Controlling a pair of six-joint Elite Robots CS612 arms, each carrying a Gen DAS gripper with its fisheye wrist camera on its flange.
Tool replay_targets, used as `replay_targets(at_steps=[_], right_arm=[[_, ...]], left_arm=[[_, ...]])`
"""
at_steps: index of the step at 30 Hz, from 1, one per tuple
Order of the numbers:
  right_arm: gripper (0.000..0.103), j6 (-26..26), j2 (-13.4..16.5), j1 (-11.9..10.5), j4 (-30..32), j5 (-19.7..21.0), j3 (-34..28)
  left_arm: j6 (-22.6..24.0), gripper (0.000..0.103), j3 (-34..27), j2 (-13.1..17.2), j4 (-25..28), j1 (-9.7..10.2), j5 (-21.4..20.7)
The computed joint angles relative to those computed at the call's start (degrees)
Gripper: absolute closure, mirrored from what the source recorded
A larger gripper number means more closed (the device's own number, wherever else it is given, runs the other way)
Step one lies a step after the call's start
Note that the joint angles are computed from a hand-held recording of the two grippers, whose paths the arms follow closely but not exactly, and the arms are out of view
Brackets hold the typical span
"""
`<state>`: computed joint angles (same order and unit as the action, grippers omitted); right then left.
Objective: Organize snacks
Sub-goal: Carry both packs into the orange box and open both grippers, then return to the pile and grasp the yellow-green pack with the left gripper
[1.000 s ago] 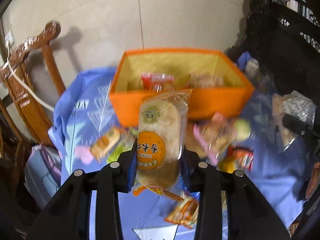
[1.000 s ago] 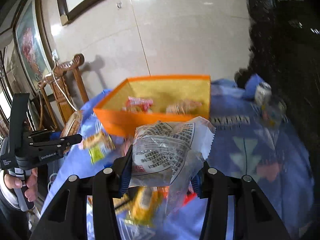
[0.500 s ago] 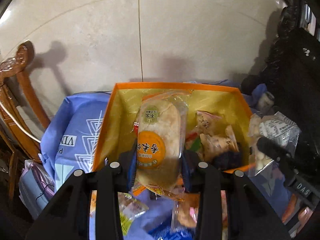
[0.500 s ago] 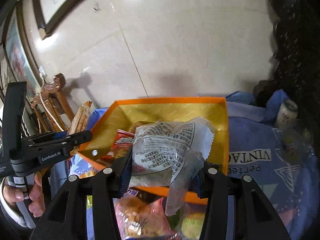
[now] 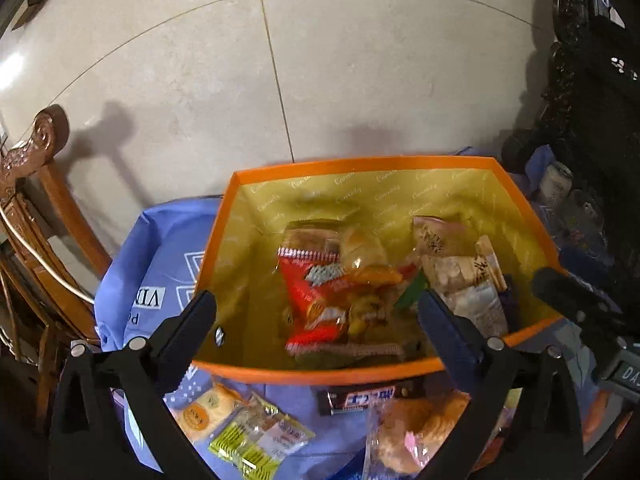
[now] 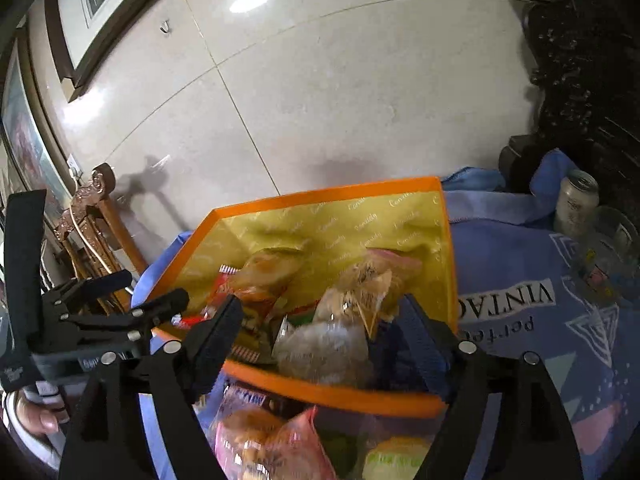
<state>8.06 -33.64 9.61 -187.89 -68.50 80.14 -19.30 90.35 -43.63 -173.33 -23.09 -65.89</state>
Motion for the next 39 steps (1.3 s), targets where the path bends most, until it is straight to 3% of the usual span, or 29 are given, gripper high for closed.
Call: replay_targets(at_steps=[9, 15, 20, 29, 32, 39], right_arm=[[0.011, 1.0, -3.8, -0.9, -5.6, 1.1, 9.6], [0.006, 2.2, -4.5, -1.4, -10.2, 1.4, 14.5], [0.005, 4.6, -3.2, -2.0, -11.3, 3.7, 15.6], [0.005, 3.7, -1.7, -2.2, -8.1, 4.9, 14.6], [0.005, 3.1, -1.7, -2.1, -7.1, 4.9, 14.6], [0.005, 1.1, -1.6, -1.7, -5.2, 4.5, 14.3]], left_arm=[[-1.0, 0.004, 8.1, -3.8, -2.8, -1.01, 0.8], [-3.0, 0.004, 12.9, -4.7, -4.4, -1.05, 0.5], [-3.2, 0.004, 14.3, -3.4, -3.1, -0.63, -0.1], [-4.3, 0.006, 13.0, -0.5, -0.8, 1.13, -4.6], [-3.7, 0.030, 12.0, 0.6, 0.5, 1.75, -7.8], [-3.5, 0.030, 9.5, 2.3, 2.6, 2.28, -7.1]])
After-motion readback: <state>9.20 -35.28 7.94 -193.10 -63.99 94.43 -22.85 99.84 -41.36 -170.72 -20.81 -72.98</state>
